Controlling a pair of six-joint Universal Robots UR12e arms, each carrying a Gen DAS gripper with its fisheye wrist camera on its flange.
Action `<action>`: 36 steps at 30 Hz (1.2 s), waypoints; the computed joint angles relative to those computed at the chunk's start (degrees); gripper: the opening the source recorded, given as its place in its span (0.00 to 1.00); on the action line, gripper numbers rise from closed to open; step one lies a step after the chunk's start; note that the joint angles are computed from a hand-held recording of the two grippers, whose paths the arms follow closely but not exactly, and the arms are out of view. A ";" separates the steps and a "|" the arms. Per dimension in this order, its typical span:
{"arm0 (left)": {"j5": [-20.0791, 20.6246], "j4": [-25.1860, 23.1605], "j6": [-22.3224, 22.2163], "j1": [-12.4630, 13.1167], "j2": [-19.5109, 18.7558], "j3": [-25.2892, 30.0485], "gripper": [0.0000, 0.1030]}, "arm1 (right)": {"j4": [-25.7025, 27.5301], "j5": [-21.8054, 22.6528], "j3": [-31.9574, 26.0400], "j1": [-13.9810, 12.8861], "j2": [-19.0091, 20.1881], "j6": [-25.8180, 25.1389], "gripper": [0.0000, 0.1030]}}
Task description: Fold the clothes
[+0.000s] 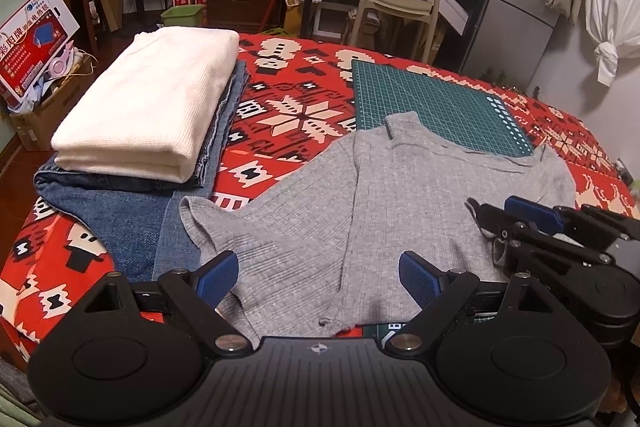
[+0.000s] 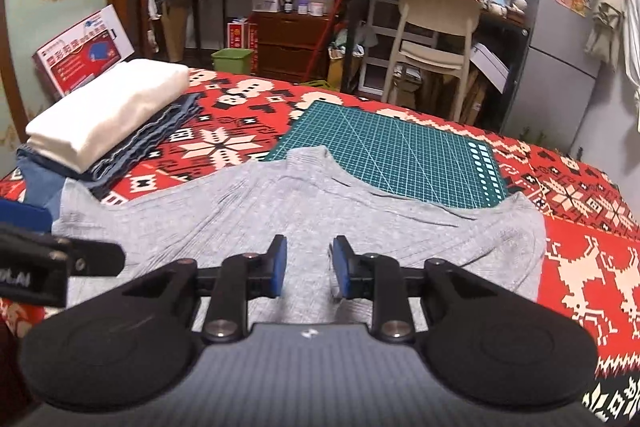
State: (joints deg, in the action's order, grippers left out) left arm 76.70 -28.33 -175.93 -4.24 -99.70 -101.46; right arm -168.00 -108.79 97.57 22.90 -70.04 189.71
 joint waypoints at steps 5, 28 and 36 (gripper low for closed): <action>-2.84 0.02 1.22 -0.33 -0.02 -0.01 0.85 | 0.48 0.36 1.82 -0.66 -2.01 0.99 0.27; -9.63 -1.68 12.88 -6.93 -5.77 3.61 0.32 | 9.66 -3.91 12.15 -4.01 -10.94 6.38 0.27; -8.40 -3.67 13.61 -7.77 -6.16 4.75 0.03 | 10.05 -2.98 12.48 -4.58 -11.12 8.01 0.26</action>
State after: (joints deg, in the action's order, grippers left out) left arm 68.30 -32.01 -162.32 -12.00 -105.85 -96.71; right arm -157.95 -111.77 110.05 18.31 -81.16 197.72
